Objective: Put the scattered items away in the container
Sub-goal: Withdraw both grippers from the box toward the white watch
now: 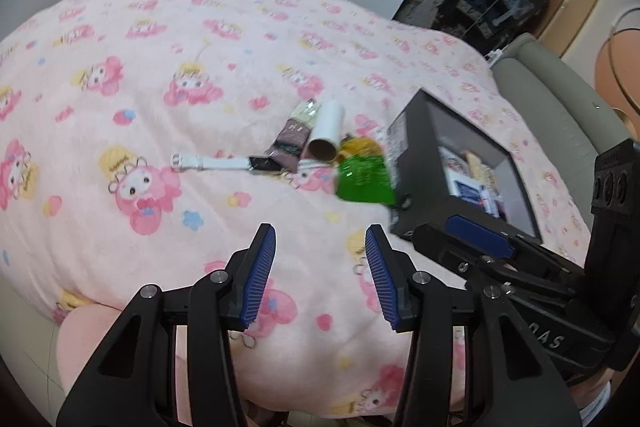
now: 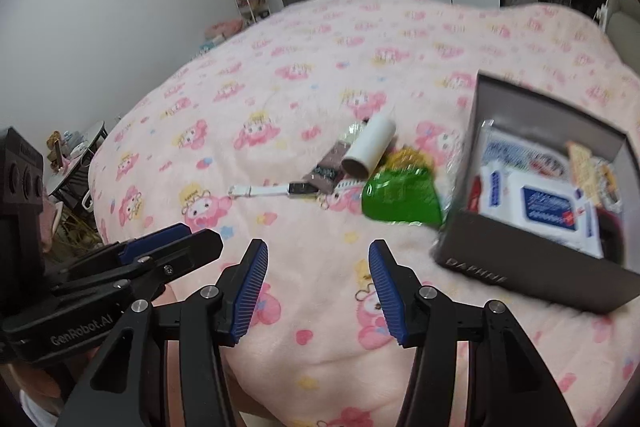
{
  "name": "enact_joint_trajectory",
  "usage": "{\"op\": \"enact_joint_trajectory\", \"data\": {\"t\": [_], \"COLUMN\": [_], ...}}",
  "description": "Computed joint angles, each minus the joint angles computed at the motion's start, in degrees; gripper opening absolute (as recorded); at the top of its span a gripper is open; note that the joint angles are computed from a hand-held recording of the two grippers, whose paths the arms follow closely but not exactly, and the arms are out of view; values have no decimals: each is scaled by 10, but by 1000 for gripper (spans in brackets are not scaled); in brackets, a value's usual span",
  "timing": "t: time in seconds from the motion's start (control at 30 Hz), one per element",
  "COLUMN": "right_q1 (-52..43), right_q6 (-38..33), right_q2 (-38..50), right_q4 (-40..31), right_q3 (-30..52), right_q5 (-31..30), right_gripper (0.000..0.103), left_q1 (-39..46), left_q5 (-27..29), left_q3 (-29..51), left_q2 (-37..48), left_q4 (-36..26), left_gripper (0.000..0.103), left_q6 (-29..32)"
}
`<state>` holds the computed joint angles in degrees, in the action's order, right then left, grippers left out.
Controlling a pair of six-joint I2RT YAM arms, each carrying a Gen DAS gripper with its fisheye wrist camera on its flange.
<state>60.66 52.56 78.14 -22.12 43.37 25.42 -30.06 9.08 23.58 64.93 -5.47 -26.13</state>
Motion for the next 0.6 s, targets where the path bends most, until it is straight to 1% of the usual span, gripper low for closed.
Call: {"op": "enact_joint_trajectory", "data": {"t": [0.13,0.2,0.23,0.3,0.33,0.37,0.47,0.53,0.6], "right_q1": [-38,-59,-70,-93,-105,-115,-147,-166,-179], "right_q6": [-26,-42,-50,-71,-86,-99,-136,-146,-153], "right_q2": [50,82,97,135,156,171,223,252,286], "right_q4": [47,71,79,99,106,112,121,137,144], "right_q3": [5,14,18,34,45,53,86,100,122], "right_q5": [-38,-57,-67,-85,-94,-101,-120,-141,-161], "right_gripper": [50,50,50,50,50,50,50,50,50], "left_q1": [39,63,71,74,73,86,131,146,156], "left_q5": [29,40,32,-5,-35,-31,16,24,18], "left_q3": [-3,8,20,57,73,86,123,150,169], "left_q2": [86,141,173,234,261,285,349,385,413], "left_q4": [75,108,118,114,115,116,130,132,139], "left_gripper": [47,47,47,47,47,47,47,47,47], "left_q6": [4,3,5,29,24,30,39,41,35]}}
